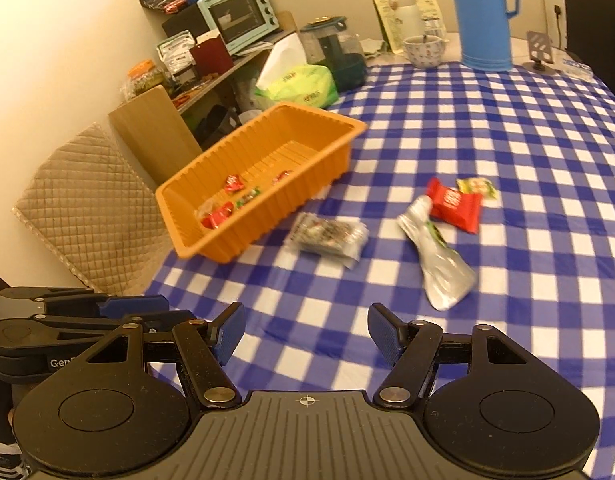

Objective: Organize snacks
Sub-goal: 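Withdraw both open tools from the tray back over the remaining snacks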

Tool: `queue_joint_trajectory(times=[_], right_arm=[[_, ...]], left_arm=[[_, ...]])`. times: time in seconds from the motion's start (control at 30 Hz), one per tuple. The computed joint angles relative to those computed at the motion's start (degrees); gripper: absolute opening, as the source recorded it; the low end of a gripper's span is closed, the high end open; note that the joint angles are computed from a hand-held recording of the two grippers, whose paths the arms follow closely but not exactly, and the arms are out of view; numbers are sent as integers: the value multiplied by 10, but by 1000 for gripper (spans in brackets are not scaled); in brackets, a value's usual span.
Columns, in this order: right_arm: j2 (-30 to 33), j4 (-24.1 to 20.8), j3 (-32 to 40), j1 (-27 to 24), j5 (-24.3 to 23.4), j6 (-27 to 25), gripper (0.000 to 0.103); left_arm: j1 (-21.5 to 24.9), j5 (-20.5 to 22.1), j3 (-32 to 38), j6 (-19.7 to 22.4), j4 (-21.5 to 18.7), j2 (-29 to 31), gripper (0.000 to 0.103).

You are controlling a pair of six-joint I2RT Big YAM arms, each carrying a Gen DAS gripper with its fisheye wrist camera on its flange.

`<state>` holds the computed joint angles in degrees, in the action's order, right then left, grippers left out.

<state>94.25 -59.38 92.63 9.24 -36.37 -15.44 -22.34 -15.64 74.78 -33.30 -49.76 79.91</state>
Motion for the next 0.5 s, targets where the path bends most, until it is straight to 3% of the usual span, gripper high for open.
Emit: queue_joint_trajectory(times=[0.5], right_arm=[[-3, -9, -12, -47, 14, -19, 68]], left_arm=[[-34, -25, 10, 14, 18, 36, 34]])
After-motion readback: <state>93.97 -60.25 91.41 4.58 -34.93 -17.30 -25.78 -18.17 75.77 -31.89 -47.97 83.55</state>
